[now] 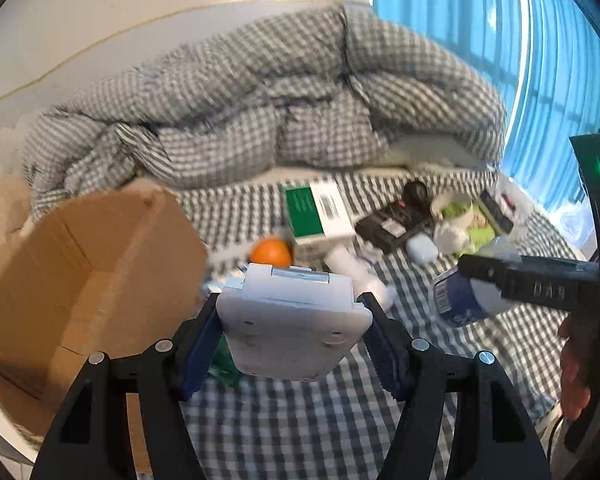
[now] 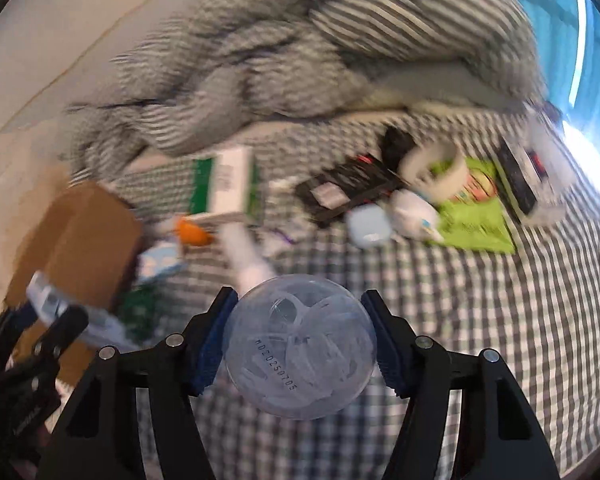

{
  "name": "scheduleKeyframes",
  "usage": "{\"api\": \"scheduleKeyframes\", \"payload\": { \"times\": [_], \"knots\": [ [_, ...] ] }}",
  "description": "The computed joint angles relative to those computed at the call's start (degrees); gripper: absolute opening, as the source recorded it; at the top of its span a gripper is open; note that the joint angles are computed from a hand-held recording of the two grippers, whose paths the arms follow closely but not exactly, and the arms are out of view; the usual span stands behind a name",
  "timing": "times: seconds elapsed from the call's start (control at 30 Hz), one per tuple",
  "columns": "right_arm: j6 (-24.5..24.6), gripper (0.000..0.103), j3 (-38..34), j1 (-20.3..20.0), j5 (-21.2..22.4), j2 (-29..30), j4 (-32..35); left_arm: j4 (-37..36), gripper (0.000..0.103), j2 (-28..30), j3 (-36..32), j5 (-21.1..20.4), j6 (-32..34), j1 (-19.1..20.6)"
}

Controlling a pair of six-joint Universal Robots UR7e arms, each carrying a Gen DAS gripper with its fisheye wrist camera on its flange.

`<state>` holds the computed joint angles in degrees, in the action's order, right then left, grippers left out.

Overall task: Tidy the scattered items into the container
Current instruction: 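Carry both held items over the cardboard box and open both tools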

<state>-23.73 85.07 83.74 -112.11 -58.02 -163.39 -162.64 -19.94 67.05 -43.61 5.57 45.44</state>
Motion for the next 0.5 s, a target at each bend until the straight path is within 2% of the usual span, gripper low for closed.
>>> {"api": "scheduleKeyframes", "payload": {
  "times": [0.23,0.37,0.5],
  "knots": [
    [-3.75,0.064,0.56,6.12,3.33,0.85,0.33,-6.04,0.067,-6.38,4.51,3.46,2.52,-0.15],
    [-4.92,0.064,-2.57,9.93,5.87,4.24,2.60,-7.98,0.067,-9.41,6.24,8.61,3.17,0.58],
    [-6.78,0.063,-6.90,13.83,7.92,9.03,3.31,-10.41,0.067,-12.38,8.30,11.60,3.49,2.02]
  ]
}}
